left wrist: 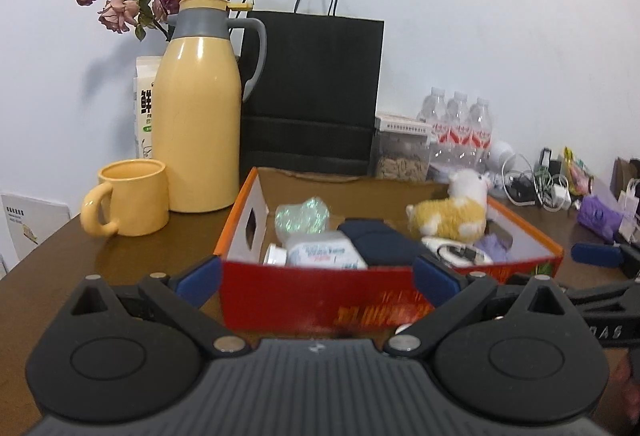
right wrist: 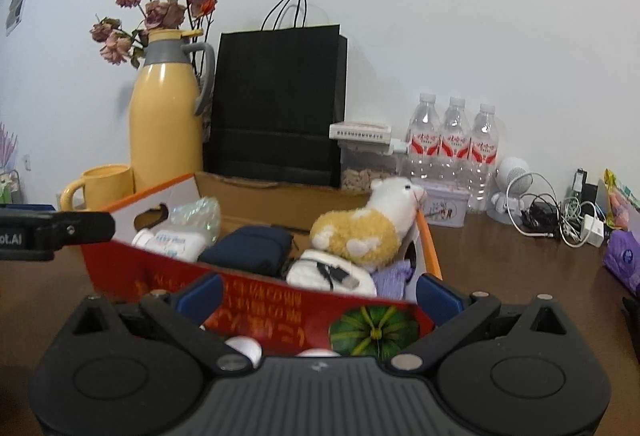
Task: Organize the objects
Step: 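Withdraw both grippers from the box back over the table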
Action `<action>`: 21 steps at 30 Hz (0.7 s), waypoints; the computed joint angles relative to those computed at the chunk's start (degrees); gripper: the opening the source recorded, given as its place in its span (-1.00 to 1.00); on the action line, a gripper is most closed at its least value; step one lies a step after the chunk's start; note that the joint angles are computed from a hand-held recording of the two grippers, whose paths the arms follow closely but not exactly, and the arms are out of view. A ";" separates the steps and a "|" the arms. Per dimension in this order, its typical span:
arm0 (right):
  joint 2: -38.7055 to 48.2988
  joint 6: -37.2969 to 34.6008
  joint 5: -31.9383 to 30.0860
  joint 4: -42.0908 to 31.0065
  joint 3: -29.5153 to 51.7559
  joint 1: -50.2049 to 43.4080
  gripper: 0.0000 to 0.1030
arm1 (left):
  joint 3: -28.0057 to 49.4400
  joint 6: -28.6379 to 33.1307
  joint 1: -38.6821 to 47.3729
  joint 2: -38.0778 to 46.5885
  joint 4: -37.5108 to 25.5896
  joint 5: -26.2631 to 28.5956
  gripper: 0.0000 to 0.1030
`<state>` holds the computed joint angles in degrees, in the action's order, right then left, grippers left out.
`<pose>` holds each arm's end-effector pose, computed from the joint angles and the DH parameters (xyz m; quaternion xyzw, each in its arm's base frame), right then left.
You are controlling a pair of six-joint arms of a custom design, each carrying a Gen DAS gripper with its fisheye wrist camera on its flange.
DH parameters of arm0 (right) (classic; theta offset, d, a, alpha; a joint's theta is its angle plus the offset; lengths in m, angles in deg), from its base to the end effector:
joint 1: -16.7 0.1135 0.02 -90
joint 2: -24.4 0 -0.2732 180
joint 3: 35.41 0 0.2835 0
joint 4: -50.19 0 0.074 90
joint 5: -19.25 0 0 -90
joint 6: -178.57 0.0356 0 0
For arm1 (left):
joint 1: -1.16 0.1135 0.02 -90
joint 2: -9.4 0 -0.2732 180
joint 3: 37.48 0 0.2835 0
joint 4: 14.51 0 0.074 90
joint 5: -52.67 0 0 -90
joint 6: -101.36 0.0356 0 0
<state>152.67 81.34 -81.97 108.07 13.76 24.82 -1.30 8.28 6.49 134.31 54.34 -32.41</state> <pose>0.3399 0.0555 0.0102 -0.1644 0.8065 0.0850 0.5615 0.2846 0.0235 0.0169 -0.0354 0.8174 -0.0239 0.5745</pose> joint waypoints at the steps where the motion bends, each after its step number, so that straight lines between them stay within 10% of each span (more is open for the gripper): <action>1: 0.05 -0.05 -0.12 0.38 -0.51 -0.17 1.00 | -0.39 0.09 0.16 0.18 0.28 -0.06 1.00; 21: -0.03 -2.30 -0.58 2.87 -7.85 -0.83 1.00 | -6.39 0.29 3.87 3.71 4.00 1.18 1.00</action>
